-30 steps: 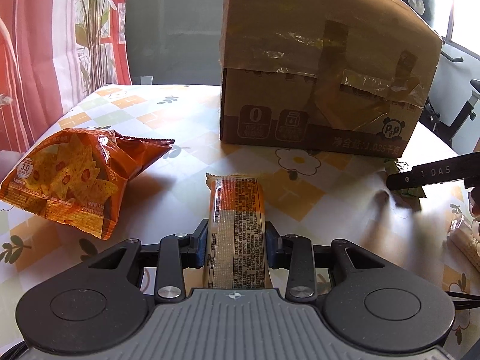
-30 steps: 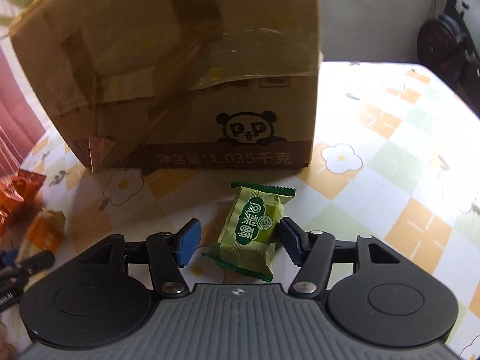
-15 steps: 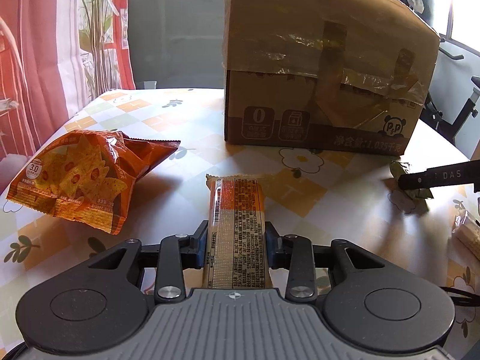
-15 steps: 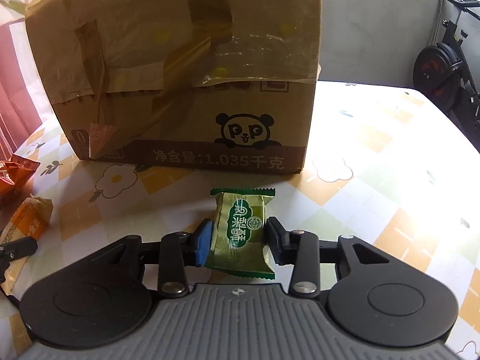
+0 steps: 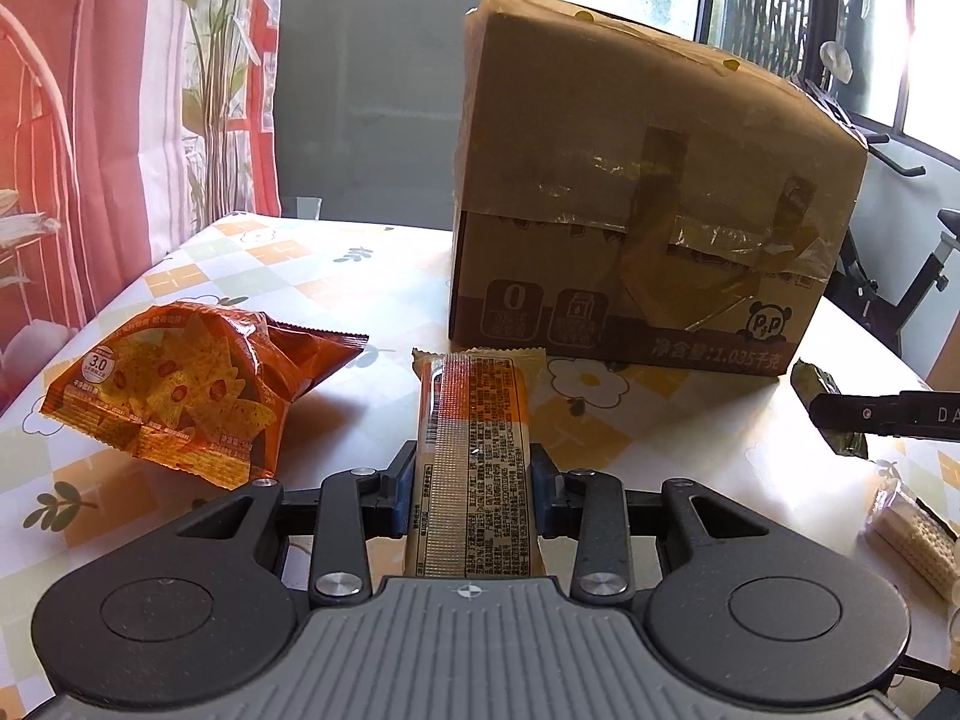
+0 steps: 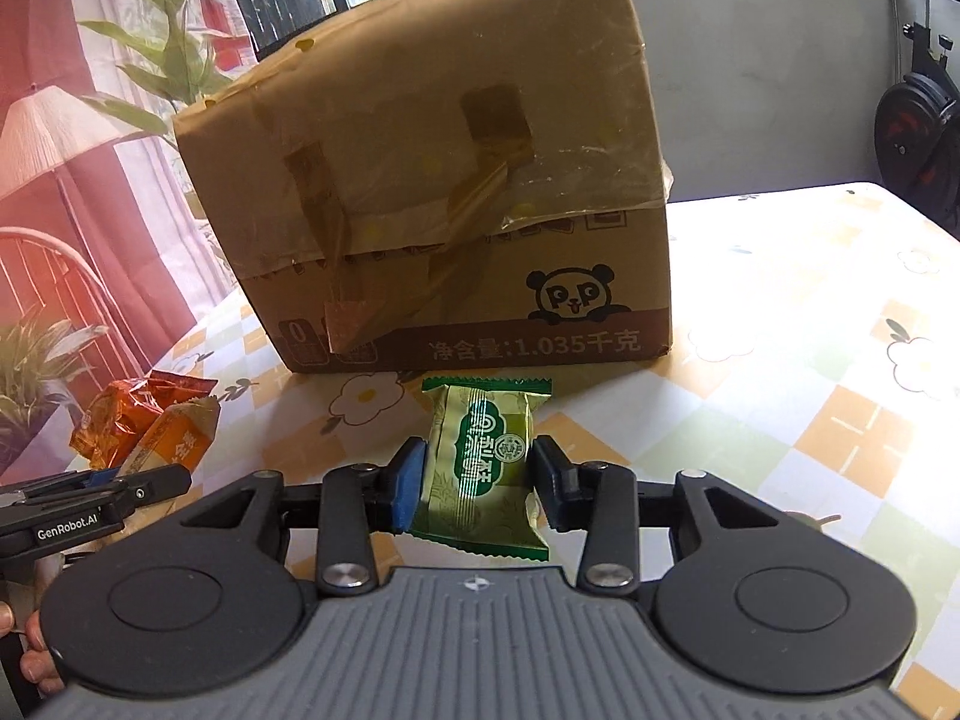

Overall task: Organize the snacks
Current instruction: 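Carry both snacks over the box and open both tools to drop them, then close the right tool on the cracker packet while the left tool reaches the orange chip bag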

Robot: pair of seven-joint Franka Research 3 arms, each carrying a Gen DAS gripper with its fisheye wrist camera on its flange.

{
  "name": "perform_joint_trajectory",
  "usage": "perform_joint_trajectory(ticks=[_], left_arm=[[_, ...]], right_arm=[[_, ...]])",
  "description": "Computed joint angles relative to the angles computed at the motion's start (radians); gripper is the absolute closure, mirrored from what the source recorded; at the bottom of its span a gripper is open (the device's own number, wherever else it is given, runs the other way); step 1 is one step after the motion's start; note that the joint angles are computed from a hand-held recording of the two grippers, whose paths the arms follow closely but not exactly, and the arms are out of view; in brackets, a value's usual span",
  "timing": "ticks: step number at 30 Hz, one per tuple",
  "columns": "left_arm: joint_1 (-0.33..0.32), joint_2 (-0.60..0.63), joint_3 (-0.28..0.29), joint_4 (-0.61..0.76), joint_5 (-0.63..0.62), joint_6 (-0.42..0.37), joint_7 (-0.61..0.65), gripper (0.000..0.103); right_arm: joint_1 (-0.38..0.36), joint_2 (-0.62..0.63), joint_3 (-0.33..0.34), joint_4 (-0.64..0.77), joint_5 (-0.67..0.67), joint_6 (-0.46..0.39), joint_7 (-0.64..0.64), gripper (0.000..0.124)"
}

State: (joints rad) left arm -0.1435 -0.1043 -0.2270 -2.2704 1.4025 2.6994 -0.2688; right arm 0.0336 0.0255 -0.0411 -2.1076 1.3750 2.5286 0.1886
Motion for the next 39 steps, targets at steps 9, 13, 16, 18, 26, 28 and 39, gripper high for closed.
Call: perform_joint_trajectory(ticks=[9, 13, 16, 18, 26, 28, 39], left_arm=[[0.014, -0.064, -0.014, 0.040, 0.049, -0.045, 0.023, 0.065], [0.027, -0.066, -0.015, 0.118, 0.117, -0.051, 0.030, 0.065], [0.032, -0.032, -0.010, 0.207, 0.148, -0.040, 0.072, 0.065], [0.035, 0.004, -0.001, 0.278, 0.170, -0.016, 0.092, 0.065], [0.000, 0.276, 0.064, 0.653, 0.078, 0.077, 0.255, 0.065], [-0.010, 0.335, 0.083, 0.718, 0.006, 0.097, 0.311, 0.065], [-0.059, 0.553, 0.154, 0.961, -0.347, -0.004, 0.646, 0.049]], right_arm=[[-0.024, -0.019, -0.019, 0.025, 0.168, -0.058, -0.129, 0.083], [-0.032, -0.027, -0.028, 0.074, 0.285, -0.106, -0.222, 0.083], [-0.043, -0.004, -0.035, 0.152, 0.307, -0.163, -0.195, 0.083], [-0.049, 0.030, -0.031, 0.227, 0.312, -0.173, -0.172, 0.083], [-0.062, 0.263, 0.041, 0.591, 0.140, -0.069, 0.008, 0.083], [-0.066, 0.316, 0.060, 0.660, 0.077, -0.055, 0.081, 0.083], [-0.125, 0.422, 0.169, 0.775, -0.100, -0.018, 0.214, 0.073]])
